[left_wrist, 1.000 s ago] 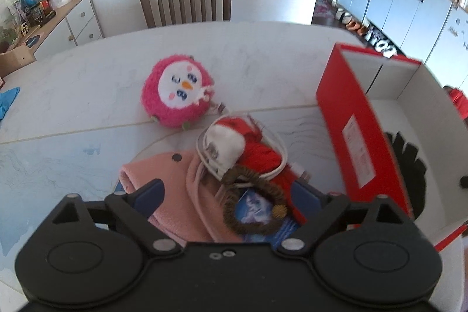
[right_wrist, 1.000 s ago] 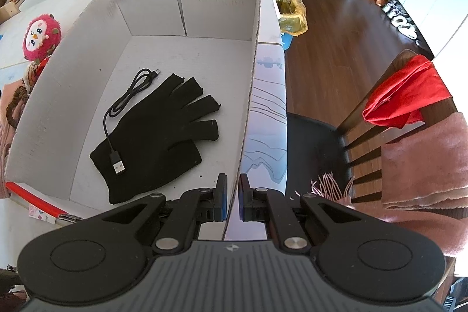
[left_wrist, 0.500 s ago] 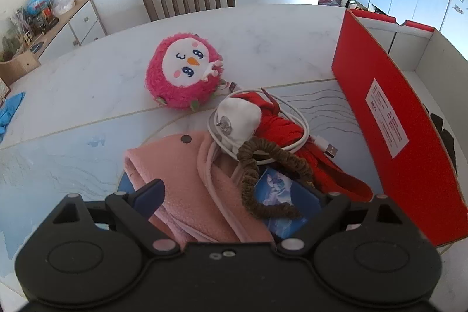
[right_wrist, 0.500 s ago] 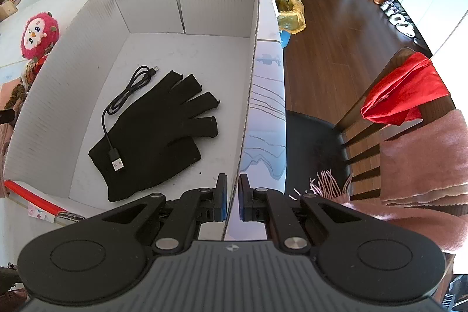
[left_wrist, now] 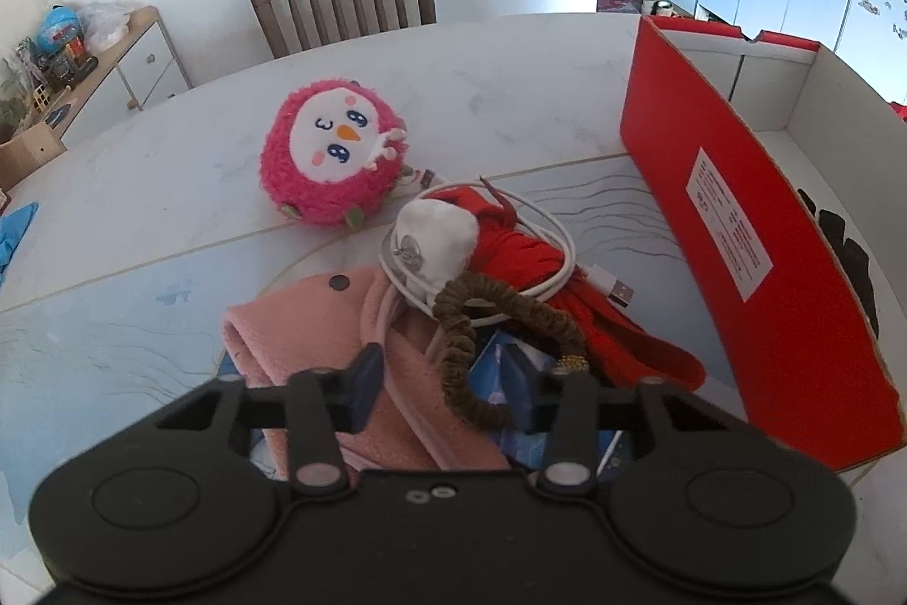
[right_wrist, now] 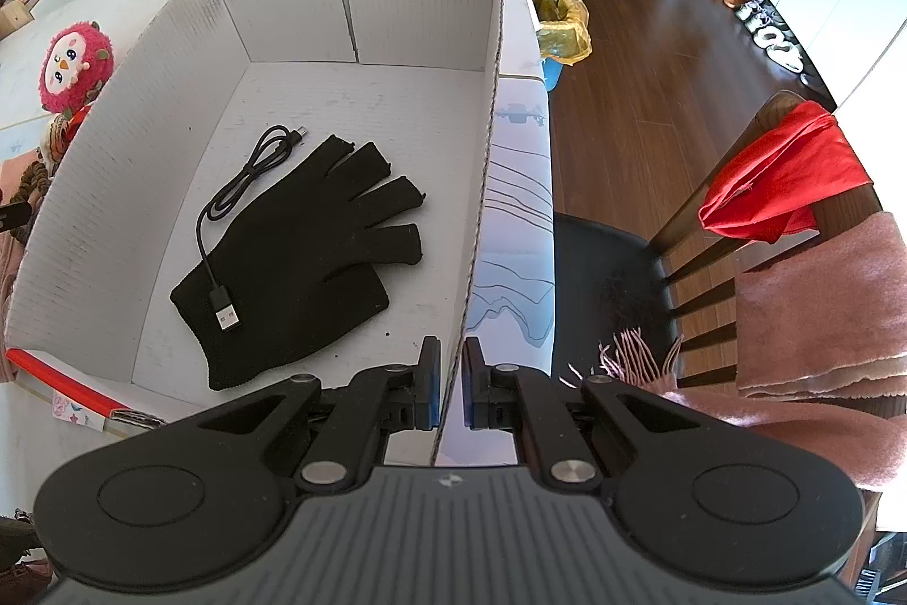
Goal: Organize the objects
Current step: 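Grasp the brown bead bracelet with the left gripper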
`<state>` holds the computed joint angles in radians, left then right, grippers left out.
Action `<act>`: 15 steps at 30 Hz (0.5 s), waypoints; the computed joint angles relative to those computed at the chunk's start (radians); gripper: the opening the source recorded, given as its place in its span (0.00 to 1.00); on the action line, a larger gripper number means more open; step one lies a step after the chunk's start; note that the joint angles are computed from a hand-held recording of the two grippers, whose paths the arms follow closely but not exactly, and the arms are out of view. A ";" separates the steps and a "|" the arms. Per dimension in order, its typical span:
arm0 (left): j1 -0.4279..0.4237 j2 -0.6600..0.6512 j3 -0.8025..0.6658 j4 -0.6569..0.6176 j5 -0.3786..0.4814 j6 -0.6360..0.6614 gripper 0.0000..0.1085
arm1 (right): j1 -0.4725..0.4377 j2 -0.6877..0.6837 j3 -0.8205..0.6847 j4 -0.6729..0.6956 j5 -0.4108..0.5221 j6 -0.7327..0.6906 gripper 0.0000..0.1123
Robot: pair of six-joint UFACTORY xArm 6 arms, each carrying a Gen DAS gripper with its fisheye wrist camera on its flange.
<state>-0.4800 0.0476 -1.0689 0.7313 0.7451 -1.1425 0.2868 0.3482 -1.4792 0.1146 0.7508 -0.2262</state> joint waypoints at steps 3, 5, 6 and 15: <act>0.005 0.002 0.001 -0.033 -0.016 0.022 0.14 | 0.000 0.000 0.000 0.000 0.000 0.000 0.06; 0.005 0.000 0.003 -0.046 -0.026 0.036 0.09 | 0.000 0.000 0.000 -0.001 0.000 0.000 0.06; 0.003 0.001 0.001 -0.048 -0.023 0.042 0.07 | 0.000 -0.001 0.001 0.000 -0.001 -0.001 0.06; 0.003 -0.034 -0.007 -0.091 -0.060 0.075 0.05 | 0.000 -0.003 0.004 0.001 -0.002 -0.005 0.06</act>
